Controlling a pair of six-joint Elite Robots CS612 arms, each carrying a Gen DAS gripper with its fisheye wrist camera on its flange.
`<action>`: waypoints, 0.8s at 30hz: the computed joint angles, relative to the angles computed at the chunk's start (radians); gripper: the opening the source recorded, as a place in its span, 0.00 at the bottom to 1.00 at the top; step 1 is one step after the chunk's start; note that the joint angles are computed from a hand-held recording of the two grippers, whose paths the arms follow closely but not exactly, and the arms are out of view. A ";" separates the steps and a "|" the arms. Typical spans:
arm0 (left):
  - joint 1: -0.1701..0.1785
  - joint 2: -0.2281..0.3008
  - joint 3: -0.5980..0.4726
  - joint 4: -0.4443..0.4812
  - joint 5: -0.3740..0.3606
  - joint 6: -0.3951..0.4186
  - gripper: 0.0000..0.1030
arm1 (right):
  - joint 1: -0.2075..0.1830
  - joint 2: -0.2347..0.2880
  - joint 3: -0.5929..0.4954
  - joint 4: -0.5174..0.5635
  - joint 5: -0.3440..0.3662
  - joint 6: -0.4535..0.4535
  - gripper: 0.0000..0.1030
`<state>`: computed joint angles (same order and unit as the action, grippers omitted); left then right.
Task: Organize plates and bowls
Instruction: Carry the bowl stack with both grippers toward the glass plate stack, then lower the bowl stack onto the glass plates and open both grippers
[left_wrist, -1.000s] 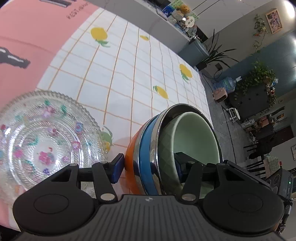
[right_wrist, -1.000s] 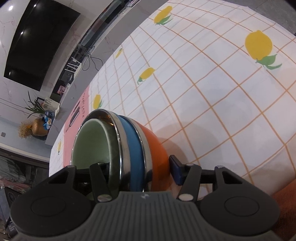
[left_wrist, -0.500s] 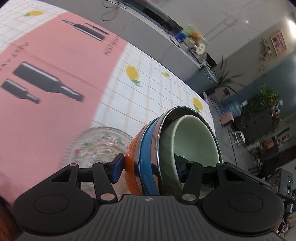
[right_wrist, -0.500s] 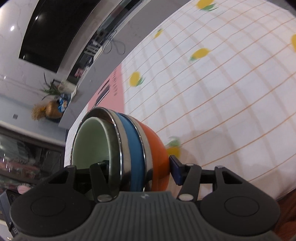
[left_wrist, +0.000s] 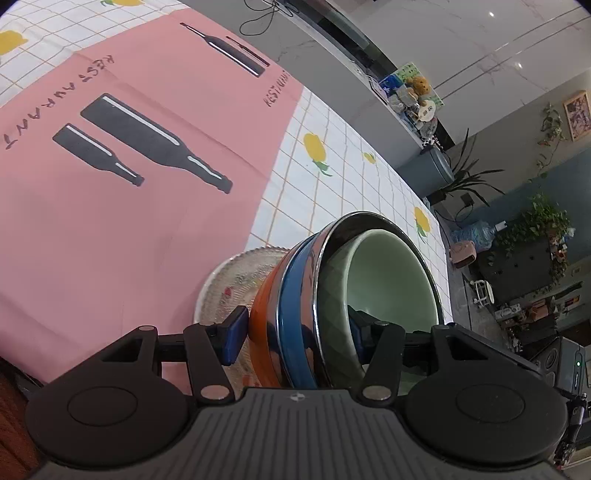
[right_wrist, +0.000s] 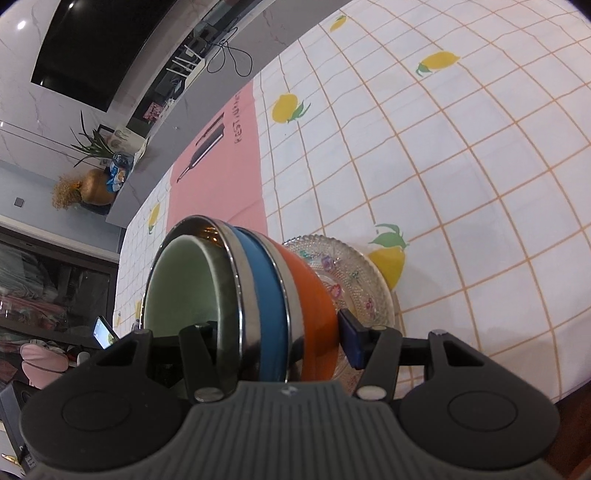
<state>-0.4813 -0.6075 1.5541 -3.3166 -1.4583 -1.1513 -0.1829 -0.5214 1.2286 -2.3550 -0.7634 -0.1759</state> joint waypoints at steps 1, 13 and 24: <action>0.001 0.001 0.000 0.000 0.000 -0.001 0.59 | 0.001 0.001 -0.001 0.001 0.001 -0.001 0.53; 0.002 0.008 -0.006 0.019 0.000 0.022 0.59 | 0.000 0.016 -0.018 0.035 0.004 -0.002 0.54; -0.010 -0.009 0.007 0.045 0.071 0.037 0.70 | 0.000 -0.013 0.039 -0.131 -0.027 -0.047 0.69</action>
